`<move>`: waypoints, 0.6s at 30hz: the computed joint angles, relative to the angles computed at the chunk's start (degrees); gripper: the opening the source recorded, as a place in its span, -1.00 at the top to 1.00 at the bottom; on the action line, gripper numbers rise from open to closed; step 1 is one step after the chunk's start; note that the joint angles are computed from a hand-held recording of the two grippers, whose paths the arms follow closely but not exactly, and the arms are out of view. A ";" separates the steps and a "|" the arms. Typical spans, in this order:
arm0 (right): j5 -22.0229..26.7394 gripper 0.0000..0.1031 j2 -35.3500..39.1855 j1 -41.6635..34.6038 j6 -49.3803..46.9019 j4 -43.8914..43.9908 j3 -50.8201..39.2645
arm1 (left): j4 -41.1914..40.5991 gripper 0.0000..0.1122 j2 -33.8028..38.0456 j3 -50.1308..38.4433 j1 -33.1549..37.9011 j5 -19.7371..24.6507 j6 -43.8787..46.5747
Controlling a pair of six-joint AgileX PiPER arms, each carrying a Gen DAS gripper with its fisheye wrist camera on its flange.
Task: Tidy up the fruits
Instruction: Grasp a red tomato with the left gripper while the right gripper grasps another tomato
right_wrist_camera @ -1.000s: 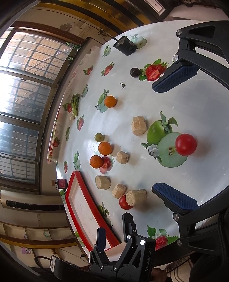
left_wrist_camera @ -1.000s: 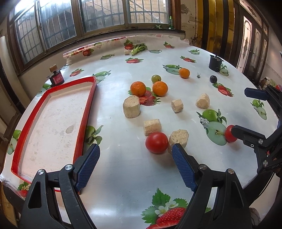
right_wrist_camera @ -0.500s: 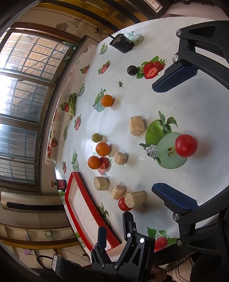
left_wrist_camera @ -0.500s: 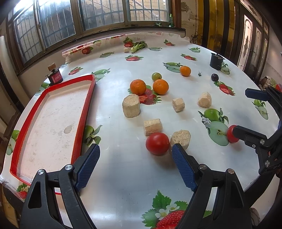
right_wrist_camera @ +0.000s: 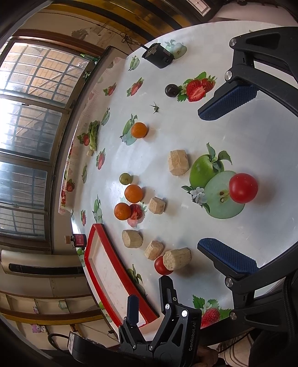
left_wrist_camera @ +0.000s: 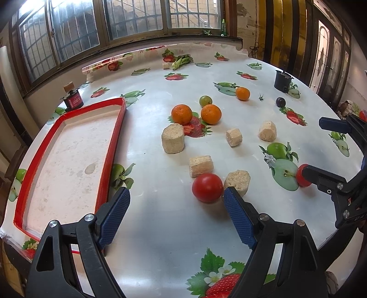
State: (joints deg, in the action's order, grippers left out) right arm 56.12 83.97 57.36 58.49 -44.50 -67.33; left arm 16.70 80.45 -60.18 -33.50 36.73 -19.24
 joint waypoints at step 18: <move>-0.44 -1.00 0.45 0.07 0.76 0.03 0.18 | 1.05 -0.51 -1.26 0.35 -0.15 1.07 -0.82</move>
State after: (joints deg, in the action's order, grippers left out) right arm 55.69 84.42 57.42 59.25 -44.46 -67.16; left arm 17.75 79.19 -59.83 -33.65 37.80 -20.06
